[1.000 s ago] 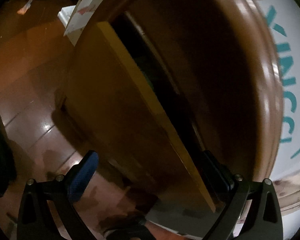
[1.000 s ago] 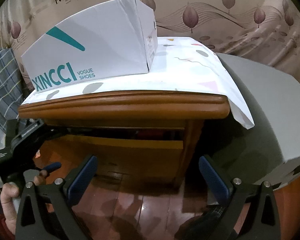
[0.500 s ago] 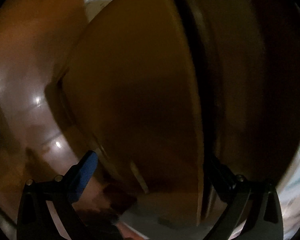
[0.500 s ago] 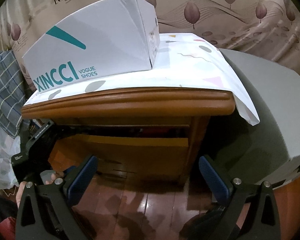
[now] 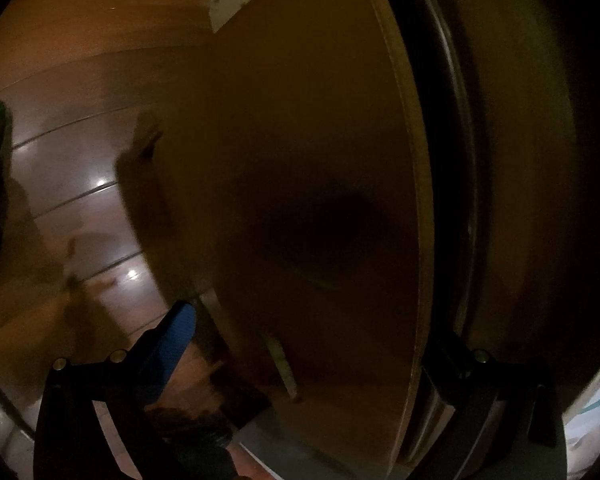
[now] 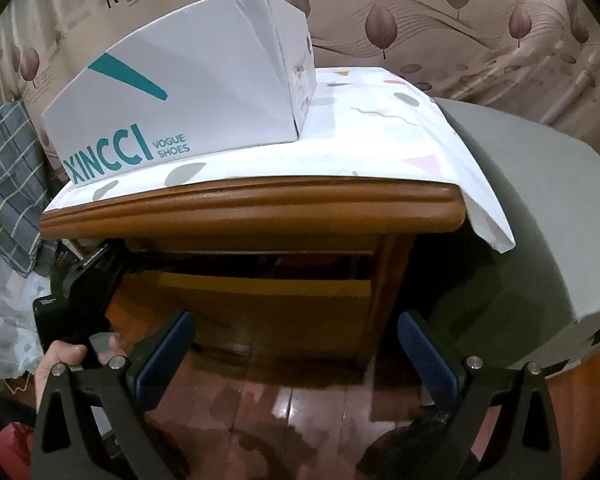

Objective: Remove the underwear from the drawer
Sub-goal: 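Hook the left gripper on the drawer front and pull it open, then pull the drawer further open with the left gripper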

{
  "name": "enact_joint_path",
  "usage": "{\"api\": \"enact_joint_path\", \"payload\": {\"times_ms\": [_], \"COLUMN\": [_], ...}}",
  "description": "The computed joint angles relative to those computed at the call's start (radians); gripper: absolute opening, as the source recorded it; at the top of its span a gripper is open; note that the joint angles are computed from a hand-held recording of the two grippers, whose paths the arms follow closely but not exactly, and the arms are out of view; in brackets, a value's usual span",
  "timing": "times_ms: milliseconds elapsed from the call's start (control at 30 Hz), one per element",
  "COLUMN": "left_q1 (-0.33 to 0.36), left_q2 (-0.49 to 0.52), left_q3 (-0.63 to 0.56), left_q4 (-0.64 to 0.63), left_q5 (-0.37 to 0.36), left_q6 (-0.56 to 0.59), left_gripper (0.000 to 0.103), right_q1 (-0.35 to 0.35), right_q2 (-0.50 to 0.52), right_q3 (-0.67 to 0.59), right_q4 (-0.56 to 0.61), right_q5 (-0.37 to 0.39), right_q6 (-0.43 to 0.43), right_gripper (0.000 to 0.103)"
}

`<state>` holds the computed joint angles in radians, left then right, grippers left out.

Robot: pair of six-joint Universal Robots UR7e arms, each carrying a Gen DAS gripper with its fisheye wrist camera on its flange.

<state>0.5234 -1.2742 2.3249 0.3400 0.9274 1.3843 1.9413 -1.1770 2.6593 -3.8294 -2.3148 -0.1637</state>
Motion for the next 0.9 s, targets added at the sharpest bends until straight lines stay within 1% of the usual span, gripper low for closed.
{"api": "enact_joint_path", "payload": {"times_ms": [100, 167, 267, 333, 433, 467, 500, 533, 567, 667, 700, 733, 767, 867, 900], "left_q1": [-0.043, -0.06, -0.104, -0.139, -0.149, -0.163, -0.149, -0.164, -0.156, -0.176, -0.194, -0.193, -0.207, -0.214, -0.207], "left_q2": [0.0, 0.013, 0.008, 0.023, 0.03, 0.033, 0.029, 0.039, 0.036, 0.035, 0.019, 0.023, 0.03, 0.029, 0.023], "left_q3": [0.03, 0.036, 0.061, 0.079, 0.101, 0.107, 0.098, 0.099, 0.092, 0.109, 0.123, 0.12, 0.125, 0.125, 0.095], "left_q4": [0.003, 0.015, 0.04, 0.055, 0.041, 0.047, 0.061, 0.077, 0.085, 0.086, 0.105, 0.114, 0.124, 0.132, 0.164], "left_q5": [-0.015, -0.013, -0.004, -0.007, 0.01, 0.014, 0.014, 0.015, 0.016, 0.025, 0.027, 0.027, 0.03, 0.041, 0.047], "left_q6": [-0.046, -0.062, -0.111, -0.146, -0.165, -0.182, -0.167, -0.19, -0.183, -0.208, -0.226, -0.225, -0.241, -0.247, -0.24], "left_gripper": [0.103, 0.103, 0.103, 0.103, 0.103, 0.103, 0.103, 0.103, 0.103, 0.103, 0.103, 0.103, 0.103, 0.103, 0.103], "right_q1": [0.0, 0.003, 0.003, 0.001, -0.002, -0.002, -0.003, -0.002, -0.001, 0.001, 0.003, 0.005, 0.005, 0.006, 0.007], "right_q2": [-0.004, 0.001, -0.002, -0.003, -0.005, -0.005, -0.003, -0.001, 0.0, 0.004, 0.008, 0.012, 0.014, 0.018, 0.019], "right_q3": [-0.001, -0.003, 0.002, 0.002, 0.007, 0.009, 0.009, 0.01, 0.01, 0.011, 0.011, 0.008, 0.006, 0.006, 0.006], "right_q4": [-0.004, -0.015, -0.03, -0.036, -0.049, -0.053, -0.058, -0.067, -0.071, -0.085, -0.09, -0.09, -0.088, -0.09, -0.09], "right_q5": [-0.002, -0.013, -0.012, -0.015, -0.018, -0.023, -0.026, -0.031, -0.033, -0.037, -0.041, -0.046, -0.046, -0.046, -0.045], "right_q6": [0.004, -0.006, -0.011, -0.013, -0.019, -0.023, -0.028, -0.033, -0.035, -0.041, -0.046, -0.051, -0.054, -0.061, -0.061], "right_gripper": [0.103, 0.103, 0.103, 0.103, 0.103, 0.103, 0.103, 0.103, 0.103, 0.103, 0.103, 0.103, 0.103, 0.103, 0.103]}}
